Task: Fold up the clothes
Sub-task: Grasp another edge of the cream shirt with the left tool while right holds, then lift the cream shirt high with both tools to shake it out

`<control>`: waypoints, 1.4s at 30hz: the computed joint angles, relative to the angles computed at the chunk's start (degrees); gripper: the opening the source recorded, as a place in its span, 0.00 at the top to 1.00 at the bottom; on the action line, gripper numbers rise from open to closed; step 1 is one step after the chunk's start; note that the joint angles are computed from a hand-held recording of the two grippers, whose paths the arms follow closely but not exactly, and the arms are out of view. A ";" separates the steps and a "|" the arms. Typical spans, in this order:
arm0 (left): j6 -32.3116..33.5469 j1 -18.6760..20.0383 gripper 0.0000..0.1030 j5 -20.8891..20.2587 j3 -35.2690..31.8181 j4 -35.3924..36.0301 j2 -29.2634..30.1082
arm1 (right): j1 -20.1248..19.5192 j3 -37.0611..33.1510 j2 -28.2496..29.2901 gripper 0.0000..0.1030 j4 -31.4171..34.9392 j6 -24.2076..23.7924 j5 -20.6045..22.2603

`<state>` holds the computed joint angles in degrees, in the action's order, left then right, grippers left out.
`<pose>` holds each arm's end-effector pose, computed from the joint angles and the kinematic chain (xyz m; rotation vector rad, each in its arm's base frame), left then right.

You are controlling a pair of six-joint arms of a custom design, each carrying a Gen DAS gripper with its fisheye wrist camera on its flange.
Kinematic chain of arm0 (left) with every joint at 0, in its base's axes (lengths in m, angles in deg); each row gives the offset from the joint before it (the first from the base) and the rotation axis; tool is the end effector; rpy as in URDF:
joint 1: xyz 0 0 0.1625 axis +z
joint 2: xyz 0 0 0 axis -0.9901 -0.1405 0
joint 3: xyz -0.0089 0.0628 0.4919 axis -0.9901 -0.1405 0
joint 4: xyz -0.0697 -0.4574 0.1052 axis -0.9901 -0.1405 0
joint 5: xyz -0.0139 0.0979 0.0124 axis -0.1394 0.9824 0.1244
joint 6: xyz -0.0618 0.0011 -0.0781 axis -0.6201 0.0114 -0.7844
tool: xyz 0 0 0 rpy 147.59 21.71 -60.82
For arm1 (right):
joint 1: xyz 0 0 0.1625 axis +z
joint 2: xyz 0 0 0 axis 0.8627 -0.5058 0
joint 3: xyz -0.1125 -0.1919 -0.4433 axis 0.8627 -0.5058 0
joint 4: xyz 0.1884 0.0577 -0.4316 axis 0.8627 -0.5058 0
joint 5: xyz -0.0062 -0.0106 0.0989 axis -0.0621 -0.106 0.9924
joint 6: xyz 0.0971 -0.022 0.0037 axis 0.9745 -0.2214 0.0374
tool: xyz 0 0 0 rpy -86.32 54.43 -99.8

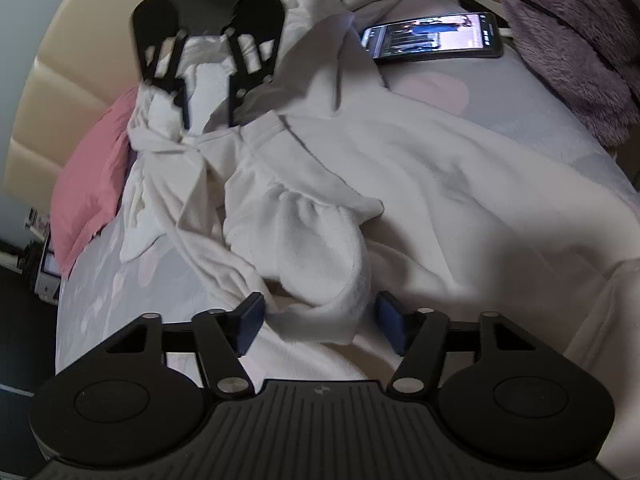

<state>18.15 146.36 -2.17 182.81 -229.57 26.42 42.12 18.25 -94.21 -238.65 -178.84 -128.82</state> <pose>-0.1453 -0.7471 0.2408 1.8200 1.5353 -0.1421 0.2877 -0.9054 0.1584 2.2248 -0.9086 0.0260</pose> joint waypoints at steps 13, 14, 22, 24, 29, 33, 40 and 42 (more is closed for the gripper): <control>-16.67 -0.34 0.80 1.90 -4.67 10.14 0.59 | 0.61 1.18 -0.74 0.93 0.91 -1.69 -1.34; -18.75 -0.56 0.81 2.28 -5.24 11.34 0.48 | 0.75 1.59 -0.98 0.93 0.04 -0.96 -1.47; -27.91 -3.81 0.86 5.19 -4.85 13.96 -3.19 | 3.08 5.42 -3.57 0.94 -10.97 6.12 -0.58; -29.87 -4.91 0.87 5.89 -3.91 13.33 -4.55 | 3.99 6.29 -4.35 0.94 -14.25 8.96 -0.27; -31.41 -7.71 0.88 7.93 -1.12 10.16 -8.21 | 6.40 8.44 -6.23 0.94 -21.81 13.38 0.70; -33.21 -10.01 0.89 9.86 1.44 7.71 -11.66 | 8.56 9.47 -7.27 0.94 -27.32 15.00 2.48; -33.27 -14.33 0.91 18.27 4.60 -1.43 -17.48 | 13.32 7.97 -6.99 0.94 -31.25 19.34 4.71; -32.73 -15.43 0.91 20.64 4.82 -3.76 -19.01 | 14.46 8.61 -7.49 0.95 -32.41 19.83 6.20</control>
